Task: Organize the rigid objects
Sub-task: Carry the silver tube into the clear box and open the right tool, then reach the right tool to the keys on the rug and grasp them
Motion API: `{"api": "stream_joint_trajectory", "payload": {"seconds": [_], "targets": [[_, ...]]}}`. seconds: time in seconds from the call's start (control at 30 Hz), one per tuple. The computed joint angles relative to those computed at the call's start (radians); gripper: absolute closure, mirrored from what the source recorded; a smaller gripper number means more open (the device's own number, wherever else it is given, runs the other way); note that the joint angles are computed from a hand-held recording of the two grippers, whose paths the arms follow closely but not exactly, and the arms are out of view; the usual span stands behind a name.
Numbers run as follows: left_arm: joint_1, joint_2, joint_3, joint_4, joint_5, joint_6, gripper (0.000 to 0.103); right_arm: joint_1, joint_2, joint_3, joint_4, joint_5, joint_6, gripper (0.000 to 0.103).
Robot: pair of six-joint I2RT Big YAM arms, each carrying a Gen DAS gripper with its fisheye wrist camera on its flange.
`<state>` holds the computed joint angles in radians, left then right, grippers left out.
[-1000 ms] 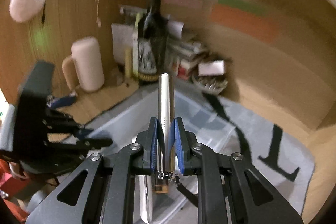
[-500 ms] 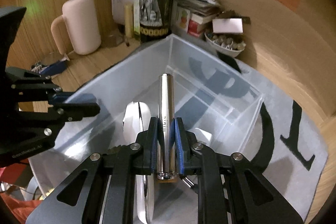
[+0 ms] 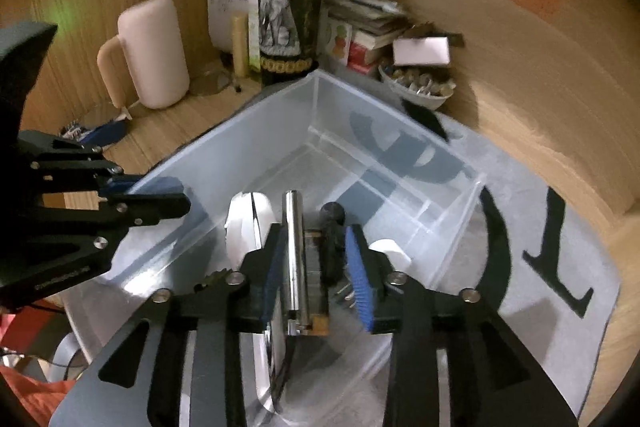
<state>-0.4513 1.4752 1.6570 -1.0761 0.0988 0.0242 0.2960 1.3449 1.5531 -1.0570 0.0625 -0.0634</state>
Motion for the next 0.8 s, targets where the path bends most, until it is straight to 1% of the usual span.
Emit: {"api": "stream_joint_trajectory", "payload": {"seconds": [0.03,0.1,0.17,0.3,0.5,0.63,0.8], "targets": [[0.0,0.0,0.0,0.0,0.0,0.0,0.095,-0.001,-0.008,-0.001,0.004,0.004,0.0,0.067],[0.0,0.0,0.0,0.001,0.001,0.0,0.095,-0.004,-0.028,-0.006,0.019,0.015,0.006,0.056],[0.0,0.0,0.0,0.001,0.0,0.0,0.095,-0.009,-0.054,-0.011,0.038,0.028,0.01,0.051],[0.0,0.0,0.0,0.001,0.001,-0.001,0.095,-0.021,-0.083,-0.008,0.051,0.06,0.016,0.051],[-0.001,0.001,0.002,-0.002,-0.002,0.001,0.095,-0.067,-0.117,-0.021,0.058,0.102,0.035,0.051],[-0.005,0.004,0.005,-0.004,-0.012,0.002,0.095,-0.107,-0.129,-0.046,0.048,0.101,0.055,0.051],[-0.008,0.005,0.007,-0.006,-0.017,0.0,0.095,-0.148,-0.123,-0.086,0.027,0.07,0.083,0.051]]}}
